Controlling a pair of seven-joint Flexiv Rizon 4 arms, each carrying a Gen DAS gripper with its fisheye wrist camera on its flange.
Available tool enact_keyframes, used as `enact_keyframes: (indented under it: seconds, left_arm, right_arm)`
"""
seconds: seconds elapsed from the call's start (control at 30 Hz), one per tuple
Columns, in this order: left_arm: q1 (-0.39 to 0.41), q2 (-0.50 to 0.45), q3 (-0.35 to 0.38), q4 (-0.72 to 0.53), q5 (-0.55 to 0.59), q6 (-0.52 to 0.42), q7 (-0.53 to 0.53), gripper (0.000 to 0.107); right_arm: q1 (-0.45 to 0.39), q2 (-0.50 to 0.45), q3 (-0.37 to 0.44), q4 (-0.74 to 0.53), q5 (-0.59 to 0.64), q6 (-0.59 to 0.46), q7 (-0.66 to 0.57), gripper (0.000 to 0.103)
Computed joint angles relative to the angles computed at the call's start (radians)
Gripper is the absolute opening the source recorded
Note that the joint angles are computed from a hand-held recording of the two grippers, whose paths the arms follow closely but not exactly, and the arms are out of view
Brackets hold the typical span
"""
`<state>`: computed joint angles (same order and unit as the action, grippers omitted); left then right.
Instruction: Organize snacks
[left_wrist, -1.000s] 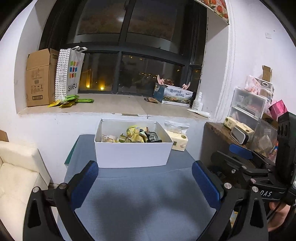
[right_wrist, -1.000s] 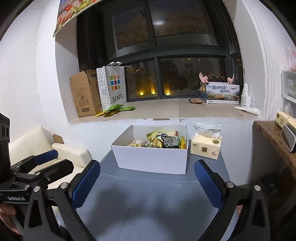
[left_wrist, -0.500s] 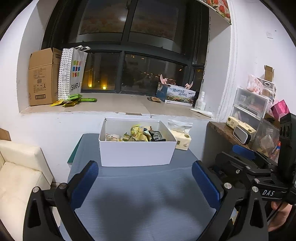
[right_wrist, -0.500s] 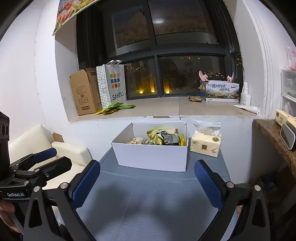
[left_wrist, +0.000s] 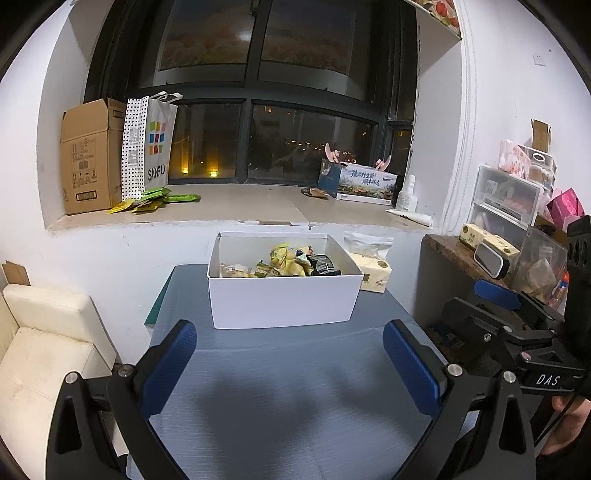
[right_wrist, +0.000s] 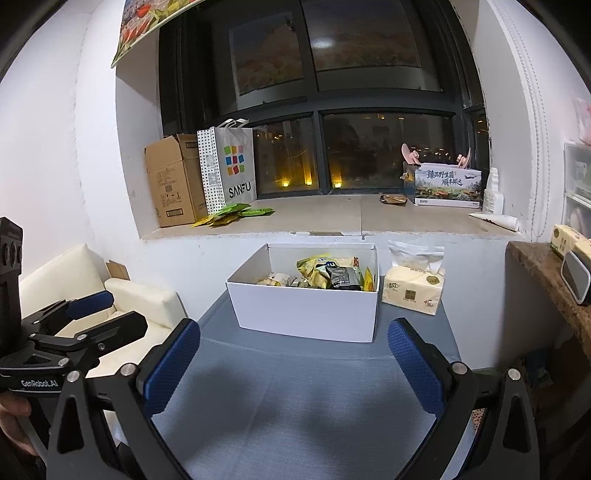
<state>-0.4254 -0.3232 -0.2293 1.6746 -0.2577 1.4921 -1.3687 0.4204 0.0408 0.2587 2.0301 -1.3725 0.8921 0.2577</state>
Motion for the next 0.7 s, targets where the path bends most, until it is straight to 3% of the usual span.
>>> enact_keyframes:
  seconds: [0.7]
  left_arm:
    - [-0.008,0.003,0.018,0.002,0.020,-0.005,-0.014,0.103]
  right_arm:
    - [0.006,-0.005,0.001,0.000,0.001,-0.008,-0.011,0.103]
